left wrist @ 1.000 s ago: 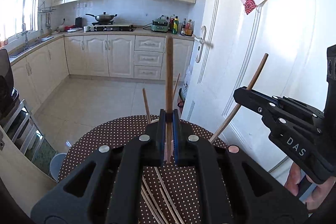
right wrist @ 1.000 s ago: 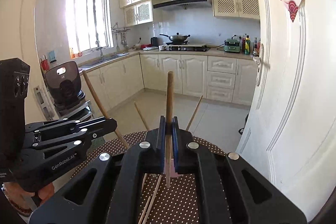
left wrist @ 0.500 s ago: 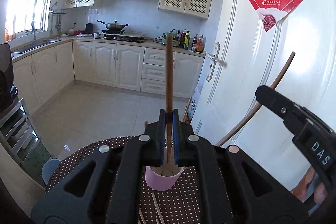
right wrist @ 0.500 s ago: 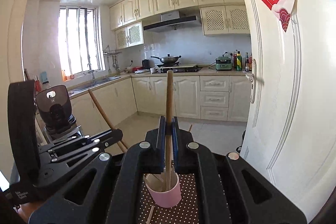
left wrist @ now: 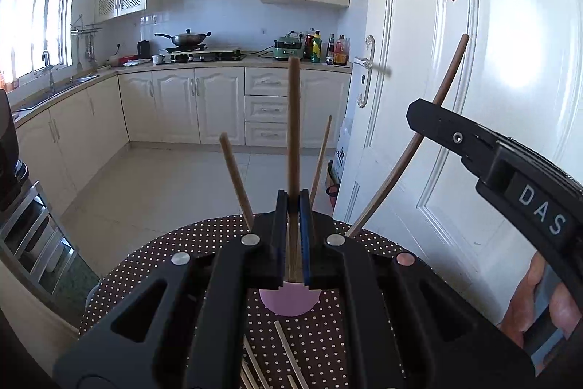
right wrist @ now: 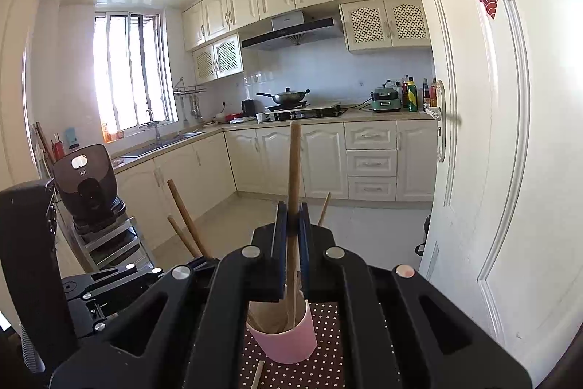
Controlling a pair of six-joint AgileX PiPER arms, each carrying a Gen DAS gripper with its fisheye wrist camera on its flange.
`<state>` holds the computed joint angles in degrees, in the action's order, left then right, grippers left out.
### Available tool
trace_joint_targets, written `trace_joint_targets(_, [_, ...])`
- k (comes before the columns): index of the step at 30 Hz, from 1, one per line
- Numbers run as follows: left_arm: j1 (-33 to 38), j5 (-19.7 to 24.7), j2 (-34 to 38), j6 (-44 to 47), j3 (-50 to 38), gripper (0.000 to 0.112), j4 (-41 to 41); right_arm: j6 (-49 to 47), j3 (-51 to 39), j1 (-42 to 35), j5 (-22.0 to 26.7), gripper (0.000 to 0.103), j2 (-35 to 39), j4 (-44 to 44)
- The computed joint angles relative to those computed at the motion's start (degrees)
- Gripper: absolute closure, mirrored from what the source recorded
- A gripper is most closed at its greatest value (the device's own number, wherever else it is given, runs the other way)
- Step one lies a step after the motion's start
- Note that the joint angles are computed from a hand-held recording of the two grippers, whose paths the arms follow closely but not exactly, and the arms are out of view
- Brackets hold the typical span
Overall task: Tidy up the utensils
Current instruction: 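Drop the chopsticks into the pink cup by opening both tools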
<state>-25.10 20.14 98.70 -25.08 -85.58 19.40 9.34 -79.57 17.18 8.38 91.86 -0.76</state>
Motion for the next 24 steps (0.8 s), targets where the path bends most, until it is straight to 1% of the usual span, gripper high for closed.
trace_joint_targets(2, [0.4, -0.2, -0.1, 2.2, 0.5, 0.105, -2.2, -0.1, 0.6, 0.0, -0.3, 0.099, 0.1, 0.4])
trace_joint_targets(3, [0.6, -0.9, -0.4, 2.1, 1.1, 0.105, -2.3, -2.0, 0.6, -0.2, -0.4, 0.099, 0.3, 2.2])
trace_joint_targets(6, [0.6, -0.7, -0.4, 2.0, 1.2, 0.105, -1.9, -7.2, 1.1, -0.6, -0.5, 0.099, 0.3, 7.7])
trace_joint_targets(7, [0.8, -0.6, -0.4, 3.3, 1.2, 0.105, -3.2, -9.4, 0.9, -0.7, -0.2, 0.099, 0.5, 9.8])
trace_joint_targets(9, [1.0, -0.4, -0.6, 3.7, 1.4, 0.105, -3.6, -7.6, 0.9, -0.5, -0.2, 0.099, 0.6, 8.0])
trace_joint_targets(10, [1.1, -0.1, -0.5, 4.8, 1.1, 0.105, -4.9, -8.2, 0.9, -0.5, -0.1, 0.099, 0.6, 8.5])
trace_joint_targets(12, [1.4, -0.3, -0.9, 3.3, 1.6, 0.105, -4.3, -11.2, 0.6, -0.7, 0.4, 0.099, 0.9, 11.7])
trace_joint_targets(13, [1.7, -0.4, -1.1, 4.7, 1.8, 0.105, -6.0, -11.1, 0.7, -0.6, 0.5, 0.099, 0.8, 11.7])
trace_joint_targets(15, [2.2, -0.2, -1.2, 6.6, 1.9, 0.105, -8.1, -14.3, 0.3, -0.8, 1.0, 0.099, 1.3, 14.6])
trace_joint_targets(17, [2.2, 0.2, -1.2, 6.1, 1.9, 0.105, -7.5, -15.0, 0.4, -0.8, 1.0, 0.099, 1.4, 15.0])
trace_joint_targets(20, [2.6, 0.8, -1.2, 6.5, 1.8, 0.105, -8.8, -16.0, 0.2, -1.0, 1.4, 0.099, 1.9, 16.3])
trace_joint_targets(22, [3.2, 1.0, -1.3, 8.4, 1.8, 0.105, -11.5, -17.9, -0.2, -1.3, 2.0, 0.099, 2.4, 18.6])
trace_joint_targets(23, [3.2, 1.1, -1.3, 8.3, 1.9, 0.105, -11.6, -17.2, -0.3, -1.2, 2.2, 0.099, 2.6, 18.1])
trace_joint_targets(24, [3.2, 1.3, -1.2, 7.7, 1.7, 0.105, -11.1, -18.3, -0.7, -1.4, 2.8, 0.099, 2.8, 19.4])
